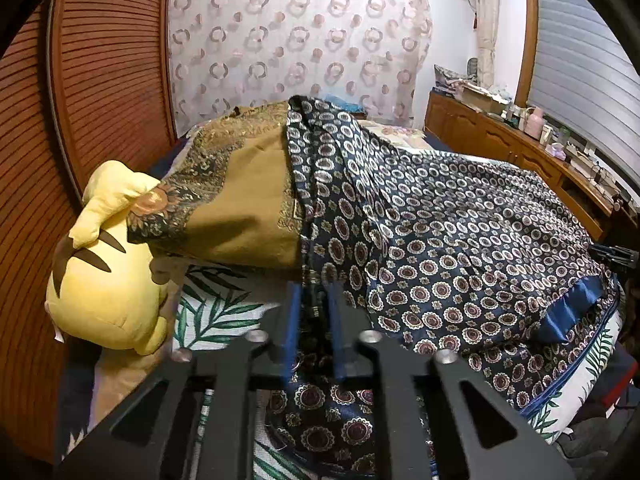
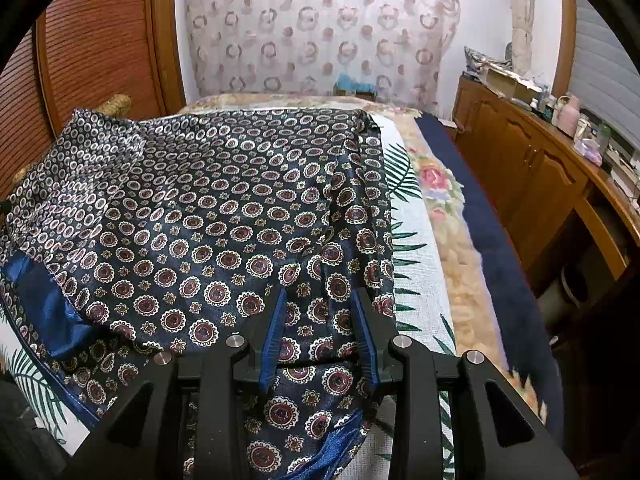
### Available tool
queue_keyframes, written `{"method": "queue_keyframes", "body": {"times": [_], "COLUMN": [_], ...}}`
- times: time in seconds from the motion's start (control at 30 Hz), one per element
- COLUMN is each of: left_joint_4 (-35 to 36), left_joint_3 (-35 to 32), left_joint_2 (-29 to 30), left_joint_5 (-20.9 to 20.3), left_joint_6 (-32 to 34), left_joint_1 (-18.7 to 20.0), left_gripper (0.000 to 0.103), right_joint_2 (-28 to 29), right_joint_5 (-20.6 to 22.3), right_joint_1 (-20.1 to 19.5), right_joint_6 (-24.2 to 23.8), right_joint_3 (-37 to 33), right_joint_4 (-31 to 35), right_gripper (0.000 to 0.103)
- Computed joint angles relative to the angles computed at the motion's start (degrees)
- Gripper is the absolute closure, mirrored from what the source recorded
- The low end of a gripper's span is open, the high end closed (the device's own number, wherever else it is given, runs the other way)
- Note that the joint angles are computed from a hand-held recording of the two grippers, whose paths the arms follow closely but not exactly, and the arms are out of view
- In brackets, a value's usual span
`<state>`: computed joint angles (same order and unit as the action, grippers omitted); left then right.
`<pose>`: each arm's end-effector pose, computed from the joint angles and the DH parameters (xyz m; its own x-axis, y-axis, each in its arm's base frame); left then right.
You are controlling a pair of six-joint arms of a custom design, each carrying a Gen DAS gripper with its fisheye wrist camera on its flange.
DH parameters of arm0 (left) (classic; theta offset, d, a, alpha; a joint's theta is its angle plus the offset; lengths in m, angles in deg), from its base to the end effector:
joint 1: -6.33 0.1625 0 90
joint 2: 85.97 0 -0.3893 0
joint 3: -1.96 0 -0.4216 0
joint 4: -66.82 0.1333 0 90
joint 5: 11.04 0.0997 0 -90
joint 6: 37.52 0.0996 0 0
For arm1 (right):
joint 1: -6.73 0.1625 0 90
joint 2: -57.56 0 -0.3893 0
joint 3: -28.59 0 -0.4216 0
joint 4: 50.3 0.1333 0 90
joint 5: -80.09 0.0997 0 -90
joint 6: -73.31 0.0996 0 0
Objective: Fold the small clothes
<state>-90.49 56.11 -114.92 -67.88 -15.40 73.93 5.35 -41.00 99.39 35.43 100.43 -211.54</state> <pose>-0.1511 -0.8593 0.1764 -0.7400 0.2397 -0.6284 0.6060 0.6430 -0.4684 0.1173 -0.7598 0.3537 -0.6723 -0.0931 0.7344 -0.5595 0.7135 -0.4218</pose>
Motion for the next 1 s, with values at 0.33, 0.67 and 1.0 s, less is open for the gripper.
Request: {"method": "queue_keyframes", "body": {"times": [0.33, 0.67, 1.0], "left_joint_4": [-5.66, -5.61, -5.97], "left_joint_3": [7.34, 7.33, 8.35], "left_joint_2": [-4.02, -3.91, -4.61], "left_joint_5": [1.57, 1.02, 0.41], "left_joint_6": [0.77, 0.17, -0.54], "left_joint_1": [-0.93, -0.55, -0.39], "left_gripper": [0.101, 0.101, 0.101], "right_joint_2": [1.19, 2.61, -0.28], "right_joint_5": [1.25, 0.37, 4.93], "right_joint_1": [-0.68, -1.30, -1.34], "right_joint_6": [1.70, 2.22, -0.36], "right_joint_3": [-1.68, -4.88, -0.70], "right_joint_4": [1.36, 3.31, -0.53], "right_gripper": [0.068, 0.068, 0.100]}}
